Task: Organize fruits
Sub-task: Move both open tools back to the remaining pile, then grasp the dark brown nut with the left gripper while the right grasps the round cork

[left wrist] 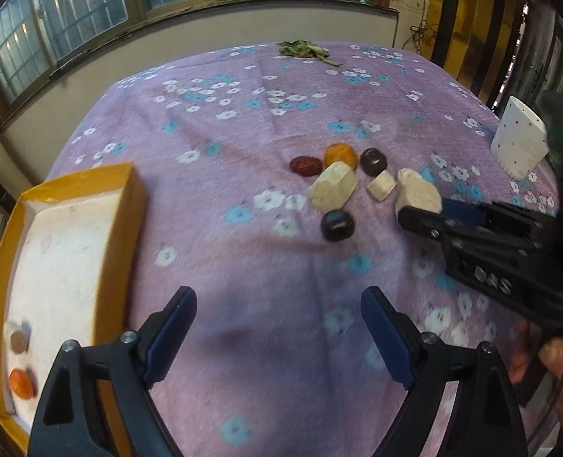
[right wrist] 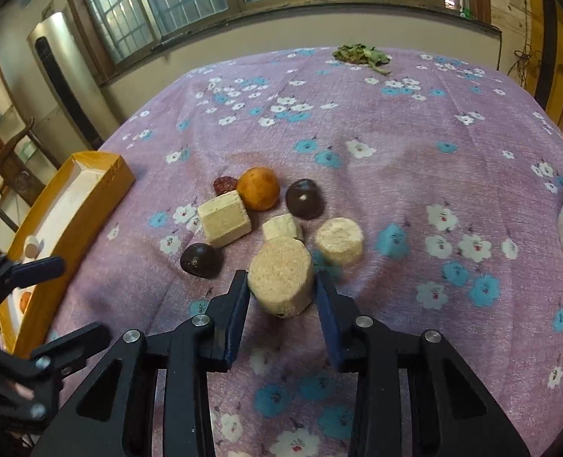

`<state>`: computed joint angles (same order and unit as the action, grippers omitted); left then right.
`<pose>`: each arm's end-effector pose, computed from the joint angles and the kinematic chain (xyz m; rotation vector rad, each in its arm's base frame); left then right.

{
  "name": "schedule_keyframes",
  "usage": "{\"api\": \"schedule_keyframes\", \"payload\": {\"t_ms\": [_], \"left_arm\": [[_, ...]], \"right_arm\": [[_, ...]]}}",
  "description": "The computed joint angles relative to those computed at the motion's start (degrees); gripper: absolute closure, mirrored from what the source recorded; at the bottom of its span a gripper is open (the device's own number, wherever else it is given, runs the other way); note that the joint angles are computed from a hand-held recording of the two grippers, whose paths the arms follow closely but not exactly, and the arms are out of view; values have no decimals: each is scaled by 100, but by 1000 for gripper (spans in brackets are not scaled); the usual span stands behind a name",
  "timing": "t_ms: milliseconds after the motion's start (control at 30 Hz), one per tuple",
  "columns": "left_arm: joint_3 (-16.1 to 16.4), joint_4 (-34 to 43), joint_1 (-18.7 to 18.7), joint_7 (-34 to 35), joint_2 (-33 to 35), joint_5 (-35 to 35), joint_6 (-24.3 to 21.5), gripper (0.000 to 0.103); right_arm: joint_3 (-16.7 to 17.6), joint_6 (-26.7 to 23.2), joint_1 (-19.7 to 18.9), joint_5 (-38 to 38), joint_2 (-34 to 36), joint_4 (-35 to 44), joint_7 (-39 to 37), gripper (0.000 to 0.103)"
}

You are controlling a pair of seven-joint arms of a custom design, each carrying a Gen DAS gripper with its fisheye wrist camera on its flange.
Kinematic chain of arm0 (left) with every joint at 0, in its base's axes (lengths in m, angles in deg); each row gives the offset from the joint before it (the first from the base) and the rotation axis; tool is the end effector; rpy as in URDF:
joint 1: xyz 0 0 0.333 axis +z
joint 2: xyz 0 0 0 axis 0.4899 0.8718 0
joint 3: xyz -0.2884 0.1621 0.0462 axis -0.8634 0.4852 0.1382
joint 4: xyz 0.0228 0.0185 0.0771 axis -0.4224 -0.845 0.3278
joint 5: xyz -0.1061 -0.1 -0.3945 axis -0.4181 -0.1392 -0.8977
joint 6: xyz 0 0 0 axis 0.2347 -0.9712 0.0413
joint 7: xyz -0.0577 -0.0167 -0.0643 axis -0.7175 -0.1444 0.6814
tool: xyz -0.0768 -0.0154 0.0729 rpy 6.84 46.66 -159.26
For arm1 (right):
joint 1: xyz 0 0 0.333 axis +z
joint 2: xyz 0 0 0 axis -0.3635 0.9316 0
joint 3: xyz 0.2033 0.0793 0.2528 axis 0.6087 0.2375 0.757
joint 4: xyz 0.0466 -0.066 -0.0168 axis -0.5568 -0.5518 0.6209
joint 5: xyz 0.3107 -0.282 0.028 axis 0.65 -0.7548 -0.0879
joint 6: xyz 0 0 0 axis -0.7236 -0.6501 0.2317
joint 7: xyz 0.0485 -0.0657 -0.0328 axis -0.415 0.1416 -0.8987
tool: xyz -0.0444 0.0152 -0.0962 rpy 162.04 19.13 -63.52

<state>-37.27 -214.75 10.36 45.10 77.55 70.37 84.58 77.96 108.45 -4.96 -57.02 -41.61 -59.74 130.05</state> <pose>0.4275 -0.3465 0.4105 -1.5895 2.2149 -0.5994 0.4723 0.2469 0.3711 -1.8178 1.6699 -0.3740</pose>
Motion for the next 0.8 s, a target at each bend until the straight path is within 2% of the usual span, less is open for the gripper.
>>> {"api": "schedule_keyframes", "payload": {"t_ms": [100, 200, 300, 333, 367, 433, 500, 600, 800], "left_arm": [[40, 335, -48, 253, 411, -233, 165, 15], [84, 688, -130, 603, 814, -590, 235, 30], [118, 960, -205, 1000, 1146, -1024, 218, 50], [78, 1007, -176, 1131, 1227, -1174, 214, 63], [238, 991, -325, 896, 1229, -922, 279, 69], [224, 890, -308, 1086, 1205, -1059, 492, 77], [249, 762, -310, 1123, 1130, -1150, 654, 77], [202, 541, -242, 1407, 957, -1522, 800, 77], [127, 8, -167, 2121, 435, -2415, 990, 77]], "right_arm": [[-140, 157, 155, 822, -270, -357, -586, 69], [-408, 153, 507, 1669, -445, -588, -1259, 69], [-56, 124, 134, 1710, -541, -701, -1248, 69], [149, 117, -92, 1631, -580, -739, -1171, 69], [243, 125, -188, 1661, -587, -752, -1194, 69], [440, 157, -392, 1680, -648, -818, -1173, 68], [560, 186, -507, 1741, -689, -856, -1191, 68], [1153, 202, -1109, 1508, -772, -881, -912, 69], [2025, 131, -1902, 1024, -950, -878, -338, 69]]}}
